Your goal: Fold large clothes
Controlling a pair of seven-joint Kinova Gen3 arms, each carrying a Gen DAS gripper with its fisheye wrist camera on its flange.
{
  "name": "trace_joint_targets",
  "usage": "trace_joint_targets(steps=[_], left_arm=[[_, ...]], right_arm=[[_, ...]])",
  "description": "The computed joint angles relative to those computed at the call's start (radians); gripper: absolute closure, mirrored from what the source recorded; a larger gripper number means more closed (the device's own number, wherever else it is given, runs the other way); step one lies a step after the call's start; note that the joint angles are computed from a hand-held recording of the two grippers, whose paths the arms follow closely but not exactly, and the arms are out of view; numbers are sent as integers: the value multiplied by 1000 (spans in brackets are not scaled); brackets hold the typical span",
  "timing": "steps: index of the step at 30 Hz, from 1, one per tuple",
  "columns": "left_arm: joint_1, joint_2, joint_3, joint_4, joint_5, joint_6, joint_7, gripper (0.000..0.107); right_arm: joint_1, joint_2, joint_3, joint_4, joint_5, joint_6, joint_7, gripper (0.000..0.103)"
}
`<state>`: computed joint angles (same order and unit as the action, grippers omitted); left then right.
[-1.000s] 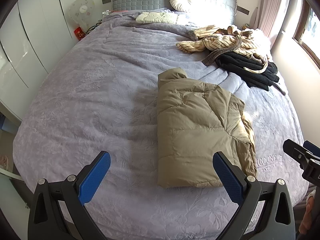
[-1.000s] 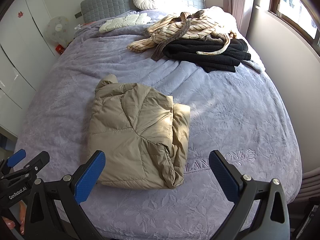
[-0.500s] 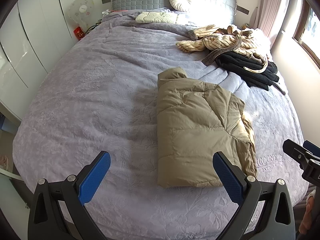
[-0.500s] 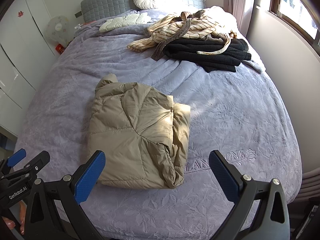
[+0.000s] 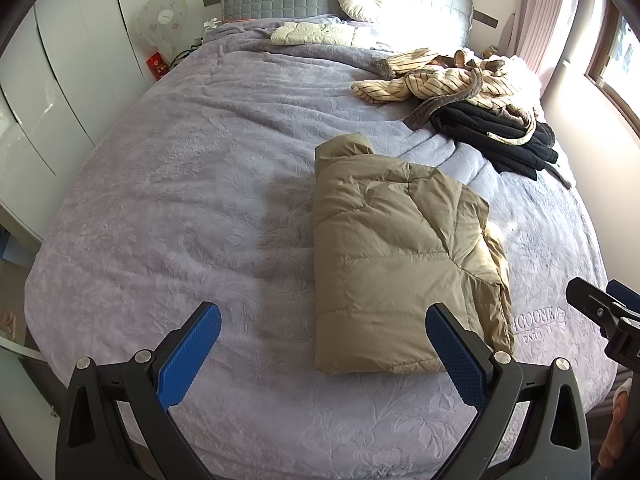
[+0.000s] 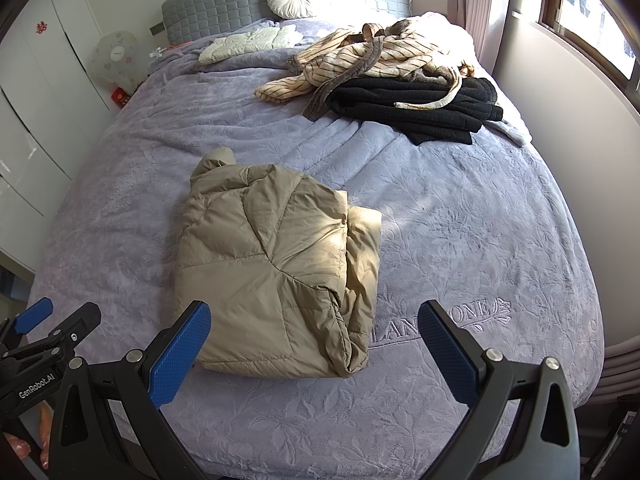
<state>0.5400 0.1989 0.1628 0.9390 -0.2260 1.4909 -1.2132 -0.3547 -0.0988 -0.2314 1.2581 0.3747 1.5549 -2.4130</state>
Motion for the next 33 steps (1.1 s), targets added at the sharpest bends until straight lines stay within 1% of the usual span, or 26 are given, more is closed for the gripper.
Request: trace_joint_targets(steps=[23, 27, 31, 33], left_arm=[[1, 3, -1, -7, 0, 4, 2, 5], [-1, -8, 0, 14, 4, -7, 3, 5], [-5, -5, 1, 10, 8, -6, 0, 5], [-2, -14, 4, 31, 5, -15, 7, 5]], right_arm=[[-1, 2, -1, -3, -1, 2, 1, 0], [-2, 4, 0, -13, -1, 10, 9, 0], [-6, 7, -3, -14, 2, 14, -1, 0], [-8, 8, -3, -16, 2, 16, -3, 0]])
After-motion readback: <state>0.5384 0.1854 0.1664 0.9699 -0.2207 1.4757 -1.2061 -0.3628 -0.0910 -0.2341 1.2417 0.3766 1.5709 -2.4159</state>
